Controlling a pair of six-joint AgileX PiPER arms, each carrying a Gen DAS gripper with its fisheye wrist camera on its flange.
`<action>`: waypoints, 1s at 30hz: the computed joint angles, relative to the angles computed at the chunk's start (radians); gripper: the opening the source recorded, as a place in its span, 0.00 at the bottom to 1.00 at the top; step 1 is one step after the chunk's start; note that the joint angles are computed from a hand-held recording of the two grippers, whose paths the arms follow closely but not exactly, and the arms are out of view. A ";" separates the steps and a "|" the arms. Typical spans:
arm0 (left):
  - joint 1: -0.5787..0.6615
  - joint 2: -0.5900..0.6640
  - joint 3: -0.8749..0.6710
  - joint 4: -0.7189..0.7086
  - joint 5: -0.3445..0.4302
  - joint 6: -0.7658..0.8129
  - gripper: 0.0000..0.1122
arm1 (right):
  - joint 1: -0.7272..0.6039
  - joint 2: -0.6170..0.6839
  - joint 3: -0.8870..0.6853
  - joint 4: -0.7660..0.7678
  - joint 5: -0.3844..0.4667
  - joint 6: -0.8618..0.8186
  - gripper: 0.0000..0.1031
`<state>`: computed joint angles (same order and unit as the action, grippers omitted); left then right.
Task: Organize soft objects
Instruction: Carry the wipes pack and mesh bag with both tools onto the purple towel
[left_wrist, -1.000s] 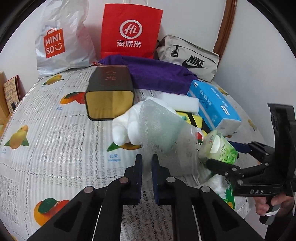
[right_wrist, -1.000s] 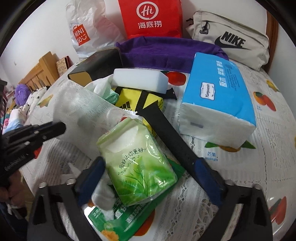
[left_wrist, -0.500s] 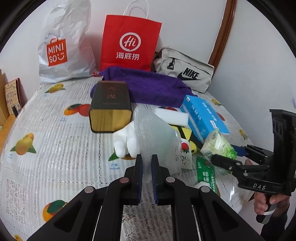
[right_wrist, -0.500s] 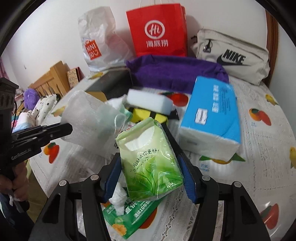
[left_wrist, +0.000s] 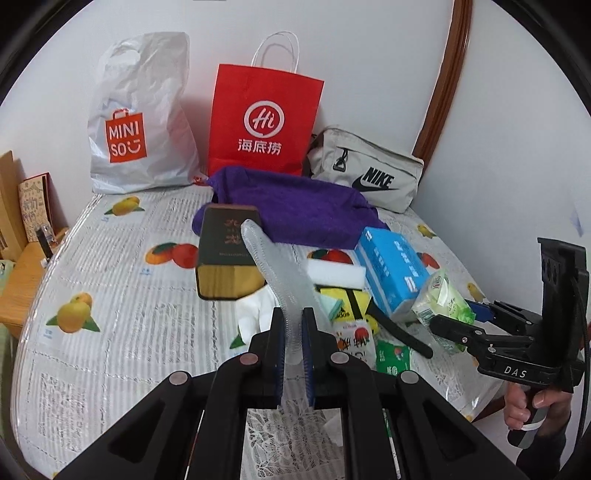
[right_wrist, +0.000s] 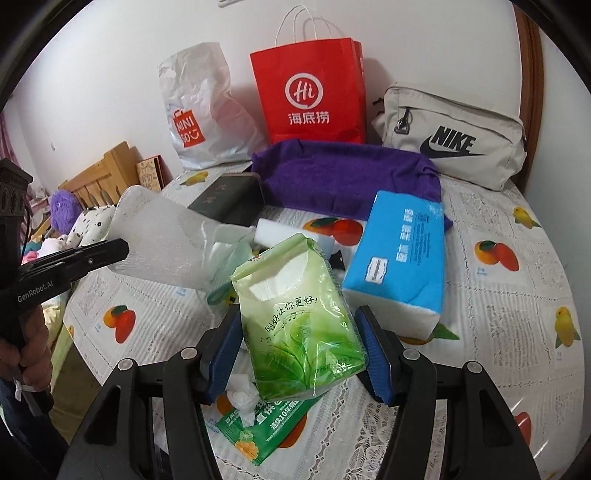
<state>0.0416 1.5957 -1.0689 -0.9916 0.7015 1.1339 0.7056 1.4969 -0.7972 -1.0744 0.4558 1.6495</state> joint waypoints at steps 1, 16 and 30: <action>0.000 0.000 -0.012 0.006 0.004 -0.012 0.08 | -0.004 -0.003 -0.005 0.012 0.004 -0.016 0.59; -0.036 0.078 -0.202 0.069 0.054 -0.139 0.06 | -0.132 -0.009 -0.096 0.198 0.010 -0.286 0.59; -0.099 0.202 -0.451 0.200 0.054 -0.325 0.06 | -0.261 0.036 -0.207 0.347 -0.023 -0.521 0.59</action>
<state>-0.0577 1.7975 -1.5197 -0.7921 0.7556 0.8088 0.4450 1.5330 -1.0047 -0.7276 0.4328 1.1290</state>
